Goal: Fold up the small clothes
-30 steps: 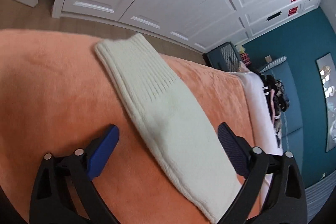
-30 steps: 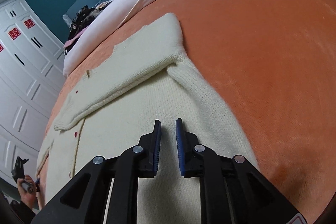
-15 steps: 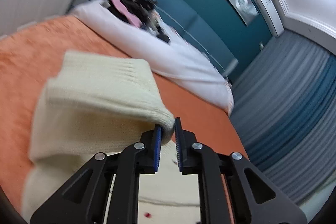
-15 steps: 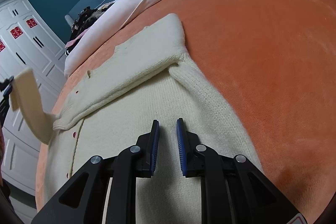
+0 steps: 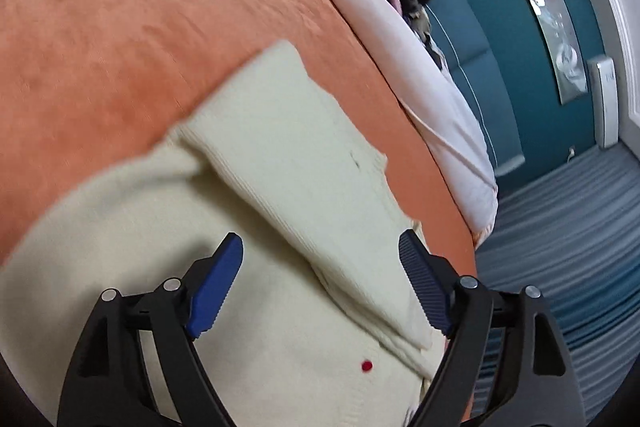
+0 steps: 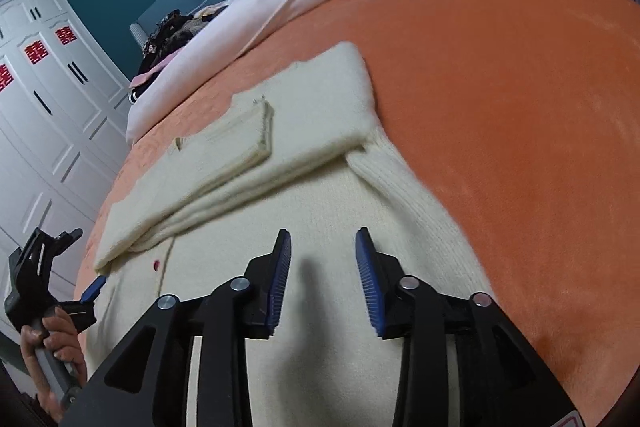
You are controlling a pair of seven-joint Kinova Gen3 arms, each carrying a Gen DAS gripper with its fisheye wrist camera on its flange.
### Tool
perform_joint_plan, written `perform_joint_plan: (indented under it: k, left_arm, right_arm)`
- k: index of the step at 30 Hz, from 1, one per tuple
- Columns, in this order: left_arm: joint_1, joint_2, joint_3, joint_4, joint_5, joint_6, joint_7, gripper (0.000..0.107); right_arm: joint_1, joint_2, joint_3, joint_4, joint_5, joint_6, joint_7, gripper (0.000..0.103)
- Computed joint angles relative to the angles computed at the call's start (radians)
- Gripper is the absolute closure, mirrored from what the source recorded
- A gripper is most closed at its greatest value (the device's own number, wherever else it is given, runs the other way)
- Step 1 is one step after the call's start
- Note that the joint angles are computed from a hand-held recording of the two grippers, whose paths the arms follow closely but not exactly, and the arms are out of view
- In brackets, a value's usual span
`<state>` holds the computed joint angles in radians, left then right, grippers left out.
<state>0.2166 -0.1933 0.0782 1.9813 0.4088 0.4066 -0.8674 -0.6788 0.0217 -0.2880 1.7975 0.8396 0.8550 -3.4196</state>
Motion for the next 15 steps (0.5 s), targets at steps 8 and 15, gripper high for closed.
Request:
perform_joint_plan:
  k: [8, 15]
  left_arm:
    - [0.094, 0.043, -0.229, 0.033, 0.309, 0.002, -0.163, 0.036]
    - [-0.06, 0.026, -0.051, 0.013, 0.287, -0.101, -0.312, 0.088]
  right_arm:
    - [0.318, 0.219, -0.17, -0.31, -0.174, -0.04, 0.295, 0.032]
    - [0.262, 0.196, -0.113, -0.386, -0.147, -0.086, 0.438, 0.096]
